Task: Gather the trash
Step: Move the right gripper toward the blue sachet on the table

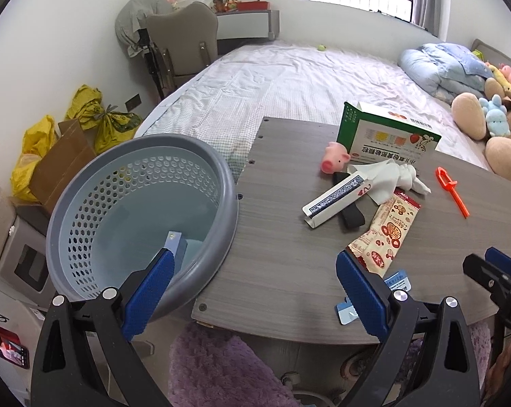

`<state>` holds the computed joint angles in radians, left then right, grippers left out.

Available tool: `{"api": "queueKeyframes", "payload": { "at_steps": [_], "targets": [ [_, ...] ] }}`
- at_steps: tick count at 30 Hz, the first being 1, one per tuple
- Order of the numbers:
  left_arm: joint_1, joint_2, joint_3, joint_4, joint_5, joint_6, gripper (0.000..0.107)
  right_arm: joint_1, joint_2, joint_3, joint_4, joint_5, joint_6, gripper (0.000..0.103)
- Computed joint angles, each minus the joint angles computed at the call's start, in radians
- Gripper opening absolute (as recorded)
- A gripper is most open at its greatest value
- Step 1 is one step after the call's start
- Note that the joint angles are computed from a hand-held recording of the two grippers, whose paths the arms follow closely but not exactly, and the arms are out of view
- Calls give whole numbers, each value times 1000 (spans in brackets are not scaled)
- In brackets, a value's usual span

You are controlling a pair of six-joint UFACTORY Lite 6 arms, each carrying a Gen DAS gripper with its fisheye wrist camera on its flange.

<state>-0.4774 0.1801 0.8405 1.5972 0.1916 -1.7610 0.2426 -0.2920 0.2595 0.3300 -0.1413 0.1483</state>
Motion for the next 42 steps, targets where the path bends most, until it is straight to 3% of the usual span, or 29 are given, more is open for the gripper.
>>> {"api": "queueKeyframes", "payload": {
  "at_steps": [4,9,19,27,42],
  "targets": [
    [-4,6,1,30,11,-34,94,44,51,-5,-71,-27,99,76],
    [27,-5,-10,68,18,-53,94,176,197,75,21,-73,58,76],
    [103,-45,-53,253,-26,-207,94,334,494,358,488,-81,-381,76],
    [135,-47,-63,355,-47,-306,94,397,584,438,934,-139,-806,76],
    [74,-38,-56,260,-28,-220,94,263,449,234,797,-195,-686,76]
  ]
}}
